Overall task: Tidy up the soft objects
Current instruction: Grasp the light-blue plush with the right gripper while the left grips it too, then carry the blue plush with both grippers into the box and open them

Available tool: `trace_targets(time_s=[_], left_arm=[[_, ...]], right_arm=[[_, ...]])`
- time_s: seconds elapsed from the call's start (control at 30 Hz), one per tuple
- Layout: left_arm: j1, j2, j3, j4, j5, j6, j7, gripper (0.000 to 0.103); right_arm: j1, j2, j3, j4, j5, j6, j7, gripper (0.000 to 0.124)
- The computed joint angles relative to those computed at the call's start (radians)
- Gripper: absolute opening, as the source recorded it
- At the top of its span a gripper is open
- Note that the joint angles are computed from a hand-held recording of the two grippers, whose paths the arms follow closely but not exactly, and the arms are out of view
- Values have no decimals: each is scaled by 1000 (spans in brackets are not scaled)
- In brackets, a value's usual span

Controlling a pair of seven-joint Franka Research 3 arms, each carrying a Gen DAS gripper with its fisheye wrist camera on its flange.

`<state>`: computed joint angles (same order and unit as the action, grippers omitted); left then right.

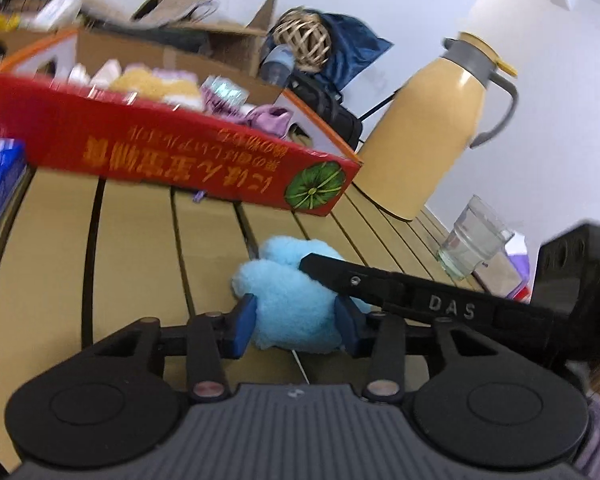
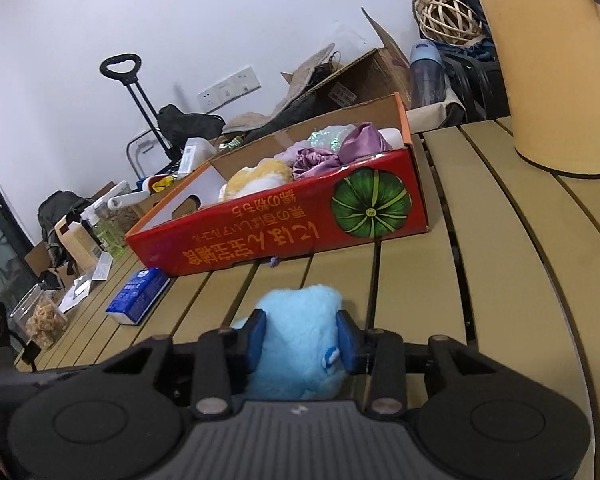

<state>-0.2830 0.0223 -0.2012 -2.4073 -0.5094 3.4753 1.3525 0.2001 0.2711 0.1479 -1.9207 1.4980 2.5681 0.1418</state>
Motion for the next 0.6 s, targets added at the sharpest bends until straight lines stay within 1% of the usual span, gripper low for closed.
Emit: trace_targets(time_s=[0.07,0.1,0.17,0.2,0.23,0.27,0.3,0.37,0.4,0.43,0.47,0.5,0.53,0.6], left_arm=[[29,0,1,-15,134,3,-131,44],[30,7,0,-12,147,9,-151,44],[35,8,-1,-19,187,27,-233,45],[24,-1,-1,-23,145,35,-220,43],[12,-15,-8,-32,80,59,-176,43],[-1,-37,-26,-49,-24,108,-101,42],[-4,-64,-48,-70,-92,153,-59,42],[4,-138,-92,-129,-181,221,-16,42],[15,-175,-124,-147,-246,235,25,42],[36,-214,-164,-152,-336,227,94,42],[70,-249,-215,-143,-451,216,197,42],[96,-277,-243,-136,-520,212,264,42],[102,-307,-236,-147,-530,216,260,42],[102,-354,-182,-192,-435,221,163,42]], right_arm=[[-6,-1,-2,-3,6,-12,3,36],[-10,-3,-4,-5,3,-23,21,36],[-11,-8,-11,-6,-26,-35,115,34],[-12,-16,-12,-11,-40,-40,151,33],[-16,-30,-10,-24,-21,-47,149,33],[-22,-50,-7,-42,21,-66,137,33],[-28,-75,-6,-64,69,-99,117,33],[-21,-129,-11,-104,140,-147,62,33],[-10,-153,-14,-117,157,-165,51,33],[7,-179,-15,-127,169,-171,38,33],[25,-197,-16,-131,178,-168,24,33],[44,-208,-16,-126,183,-162,17,33],[63,-213,-14,-114,187,-153,17,33],[94,-206,-11,-72,188,-140,24,33]])
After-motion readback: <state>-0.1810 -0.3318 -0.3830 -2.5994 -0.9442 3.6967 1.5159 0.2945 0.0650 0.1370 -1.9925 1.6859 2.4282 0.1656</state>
